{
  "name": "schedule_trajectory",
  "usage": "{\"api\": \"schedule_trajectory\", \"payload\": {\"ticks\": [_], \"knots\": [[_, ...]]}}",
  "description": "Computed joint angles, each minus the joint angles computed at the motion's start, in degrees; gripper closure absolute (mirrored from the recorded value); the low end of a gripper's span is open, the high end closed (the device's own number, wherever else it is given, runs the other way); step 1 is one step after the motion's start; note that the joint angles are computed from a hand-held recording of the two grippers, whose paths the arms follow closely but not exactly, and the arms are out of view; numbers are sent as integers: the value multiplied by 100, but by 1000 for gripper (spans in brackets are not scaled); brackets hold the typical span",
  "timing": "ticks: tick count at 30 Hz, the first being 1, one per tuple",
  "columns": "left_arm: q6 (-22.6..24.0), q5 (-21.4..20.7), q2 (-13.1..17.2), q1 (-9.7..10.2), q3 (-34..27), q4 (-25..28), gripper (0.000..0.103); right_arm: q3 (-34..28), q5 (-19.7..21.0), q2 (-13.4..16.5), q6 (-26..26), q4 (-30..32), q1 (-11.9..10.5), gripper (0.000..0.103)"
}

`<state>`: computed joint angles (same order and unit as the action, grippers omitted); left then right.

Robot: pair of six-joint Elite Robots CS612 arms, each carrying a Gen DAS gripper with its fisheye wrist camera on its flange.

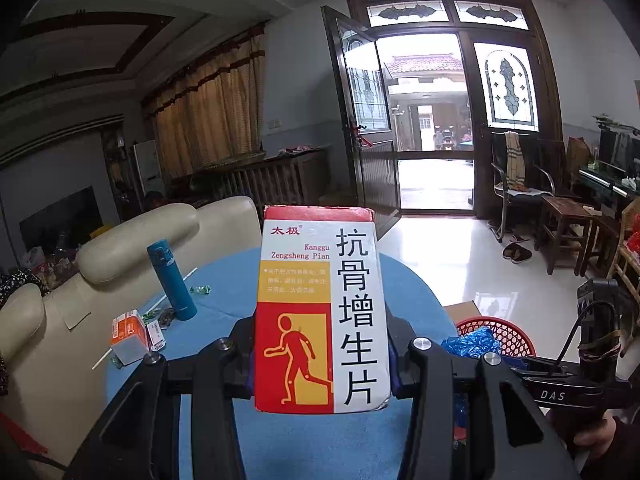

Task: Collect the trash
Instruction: 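Carry the box and blue bags to the red basket and release both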

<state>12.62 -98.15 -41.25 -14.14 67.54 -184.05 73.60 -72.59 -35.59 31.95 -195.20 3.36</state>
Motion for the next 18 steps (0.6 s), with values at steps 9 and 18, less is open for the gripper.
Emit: {"api": "schedule_trajectory", "payload": {"ticks": [9, 18], "knots": [[204, 26, 38, -76, -134, 244, 55, 177, -261, -92, 31, -245, -28, 44], [688, 113, 84, -328, -231, 565, 55, 643, -866, -267, 365, -1183, -258, 45]]}}
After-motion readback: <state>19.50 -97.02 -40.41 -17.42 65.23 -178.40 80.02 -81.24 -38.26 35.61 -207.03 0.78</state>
